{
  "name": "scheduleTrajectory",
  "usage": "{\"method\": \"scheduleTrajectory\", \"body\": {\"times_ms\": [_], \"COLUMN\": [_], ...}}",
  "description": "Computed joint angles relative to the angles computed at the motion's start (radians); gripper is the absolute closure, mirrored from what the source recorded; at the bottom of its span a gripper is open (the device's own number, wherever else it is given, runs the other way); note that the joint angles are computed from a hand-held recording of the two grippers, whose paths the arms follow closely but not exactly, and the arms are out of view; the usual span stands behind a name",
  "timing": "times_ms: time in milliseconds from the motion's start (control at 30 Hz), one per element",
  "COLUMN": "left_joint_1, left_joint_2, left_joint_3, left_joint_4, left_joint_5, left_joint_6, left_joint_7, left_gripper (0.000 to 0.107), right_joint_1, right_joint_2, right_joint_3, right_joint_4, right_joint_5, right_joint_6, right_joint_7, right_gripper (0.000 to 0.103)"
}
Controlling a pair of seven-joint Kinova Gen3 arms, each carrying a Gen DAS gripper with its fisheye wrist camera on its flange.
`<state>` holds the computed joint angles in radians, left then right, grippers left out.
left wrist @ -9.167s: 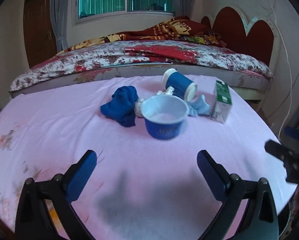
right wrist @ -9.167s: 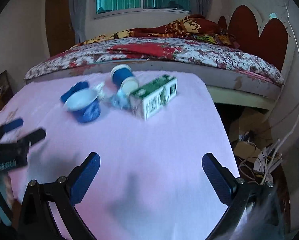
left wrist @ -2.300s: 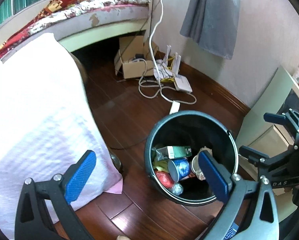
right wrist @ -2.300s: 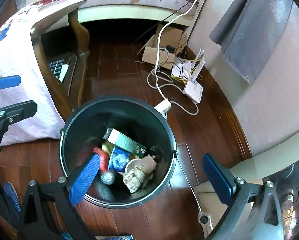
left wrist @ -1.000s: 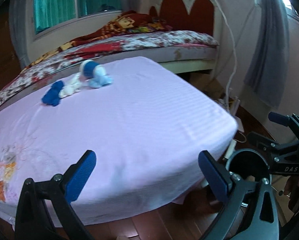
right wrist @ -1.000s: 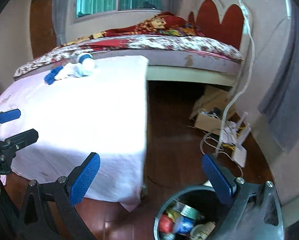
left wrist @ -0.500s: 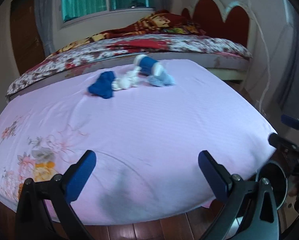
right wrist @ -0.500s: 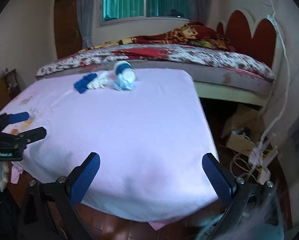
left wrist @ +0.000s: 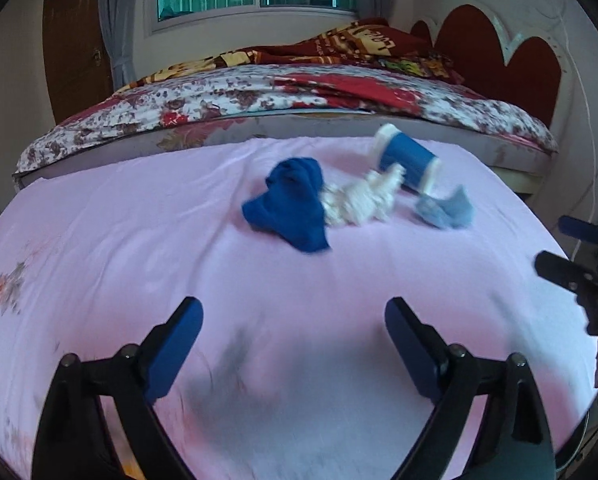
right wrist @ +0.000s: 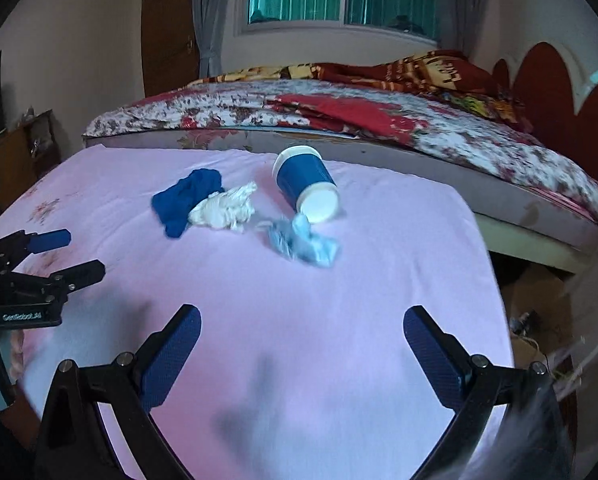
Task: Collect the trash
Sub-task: 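Grasp the dark blue cloth with the left tool while the right tool grasps the light blue cloth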
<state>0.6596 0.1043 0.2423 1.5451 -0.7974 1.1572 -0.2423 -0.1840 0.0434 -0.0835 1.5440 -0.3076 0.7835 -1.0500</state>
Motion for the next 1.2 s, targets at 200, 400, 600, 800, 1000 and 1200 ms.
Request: {"method": "scheduleTrajectory", "body": {"times_ms": [200,400,600,800,1000,1200], "left_joint_1": [-0.092,-0.162,-0.202,-0.195,-0.217,-0.158], "left_joint_2": [0.026,0.057,0.103,0.197,0.199,0.141], "left_joint_3": [-0.052,-0.101,-0.131,-0.156,-0.168,-0.185], "left_joint_4": [-0.023,-0.049,-0.107,-0.24,-0.227,-0.176], "left_joint_5": [0.067,0.165,0.247,0.3,0.39,0.311], "left_joint_6": [-0.122,-0.217,-0.238,-0.162,-0.205,-0.184], "left_joint_7": [-0.117,-0.207,-0.286,-0.422,-0.498,-0.463], "left_gripper": [0.02,0.023,0.032,0.033,0.071,0.081], "right_joint_1": [-0.067,-0.089,-0.1,-0.1,-0.1,-0.088], "right_joint_2": [0.177,0.255,0.315,0.358,0.367,0.332], "right_joint_3": [-0.019,-0.024,-0.025,-0.031,-0.04,-0.049], "right_joint_4": [-0.171,-0.247,-0.328,-0.394,-0.404,-0.368], "right_joint_5": [0.13,0.178,0.206,0.204,0.196,0.165], "right_joint_6": [0.046,0.062,0.103,0.168,0.19,0.186], "right_joint_7": [-0.14,-0.213,-0.242,-0.241,-0.223,-0.201], "right_gripper": [0.018,0.028,0.041,0.046,0.064,0.075]}}
